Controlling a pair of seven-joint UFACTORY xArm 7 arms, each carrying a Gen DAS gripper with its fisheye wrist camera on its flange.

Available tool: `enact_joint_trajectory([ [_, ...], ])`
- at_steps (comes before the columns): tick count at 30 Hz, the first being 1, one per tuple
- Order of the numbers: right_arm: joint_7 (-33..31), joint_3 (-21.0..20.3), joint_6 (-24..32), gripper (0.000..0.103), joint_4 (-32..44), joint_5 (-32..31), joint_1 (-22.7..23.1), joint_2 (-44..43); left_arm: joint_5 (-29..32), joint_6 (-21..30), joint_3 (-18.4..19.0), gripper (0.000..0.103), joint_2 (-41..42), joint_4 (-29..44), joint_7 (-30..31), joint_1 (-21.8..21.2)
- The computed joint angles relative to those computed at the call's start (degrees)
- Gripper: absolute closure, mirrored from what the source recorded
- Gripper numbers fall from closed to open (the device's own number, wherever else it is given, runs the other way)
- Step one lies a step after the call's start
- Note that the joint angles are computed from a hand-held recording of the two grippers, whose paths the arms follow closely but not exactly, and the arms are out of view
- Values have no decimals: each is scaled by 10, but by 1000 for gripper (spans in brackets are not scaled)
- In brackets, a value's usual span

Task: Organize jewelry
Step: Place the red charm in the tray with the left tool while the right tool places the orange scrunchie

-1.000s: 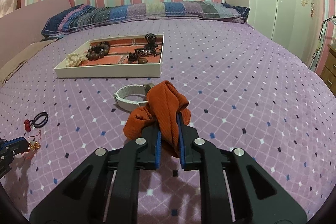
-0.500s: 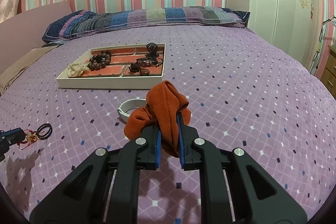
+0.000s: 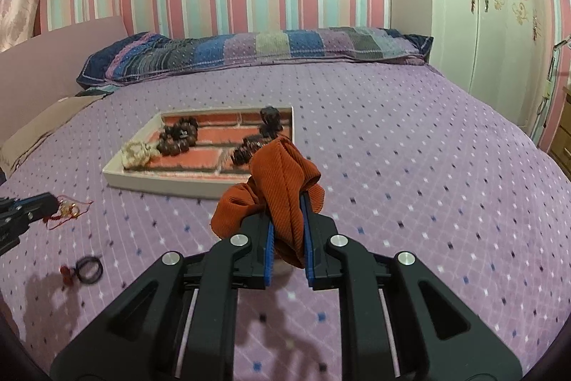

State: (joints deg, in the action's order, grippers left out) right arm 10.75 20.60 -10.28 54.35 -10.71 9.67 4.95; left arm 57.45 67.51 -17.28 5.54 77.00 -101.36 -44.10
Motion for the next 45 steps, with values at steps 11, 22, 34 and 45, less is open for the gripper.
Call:
enact_joint_trajectory([
  [11,-25,-155,61,89,196,49,188,125,7,-61,39,96,-1,5,59,67],
  [22,22,-201,180,89,418,22,233,278,-22,-151,93,96,46,32,124,143],
  [34,21,-189,343,89,620,4,228,415,-116,-207,136,96,111,44,206,174],
  [45,-24,-166,398,71,678,30,218,447,-145,-187,145,94,111,56,238,162],
])
